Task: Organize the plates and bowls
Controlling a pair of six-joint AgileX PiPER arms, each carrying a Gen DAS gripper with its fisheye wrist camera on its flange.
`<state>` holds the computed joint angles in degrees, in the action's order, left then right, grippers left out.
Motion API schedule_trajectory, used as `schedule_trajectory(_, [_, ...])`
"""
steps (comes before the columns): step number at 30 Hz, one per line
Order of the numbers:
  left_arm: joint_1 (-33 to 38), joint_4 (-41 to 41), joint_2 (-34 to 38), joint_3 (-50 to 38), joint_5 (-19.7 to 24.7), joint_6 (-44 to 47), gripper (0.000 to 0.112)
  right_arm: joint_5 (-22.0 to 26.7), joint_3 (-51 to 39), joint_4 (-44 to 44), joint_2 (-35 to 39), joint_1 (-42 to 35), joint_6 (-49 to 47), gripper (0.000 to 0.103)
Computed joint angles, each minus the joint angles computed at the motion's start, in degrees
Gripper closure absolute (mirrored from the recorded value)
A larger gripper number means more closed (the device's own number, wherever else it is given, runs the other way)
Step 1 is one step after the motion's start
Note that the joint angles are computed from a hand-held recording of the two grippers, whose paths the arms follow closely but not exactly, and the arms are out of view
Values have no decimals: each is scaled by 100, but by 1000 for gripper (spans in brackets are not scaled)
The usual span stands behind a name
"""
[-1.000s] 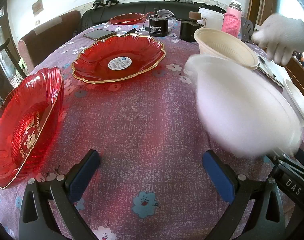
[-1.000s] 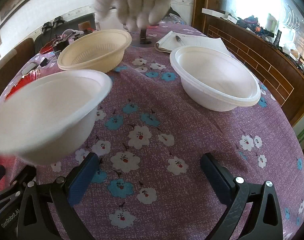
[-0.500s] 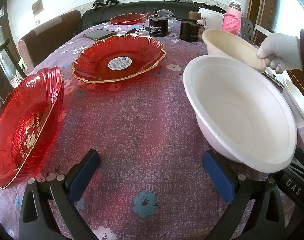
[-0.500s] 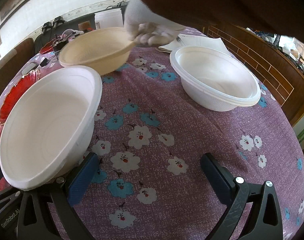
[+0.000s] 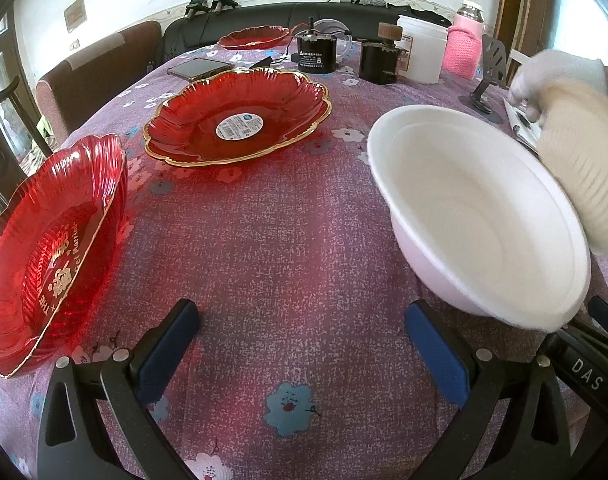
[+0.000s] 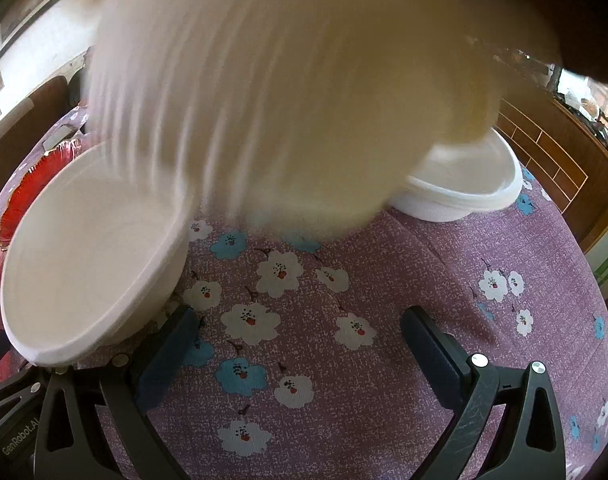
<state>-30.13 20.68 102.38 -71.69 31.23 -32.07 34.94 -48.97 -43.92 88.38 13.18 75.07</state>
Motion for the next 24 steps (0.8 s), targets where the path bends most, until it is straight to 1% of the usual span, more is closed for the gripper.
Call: schedule_trajectory(24, [0,0,0,2,-2,-3,9,-9,-2,19,-6,-28,-45,1])
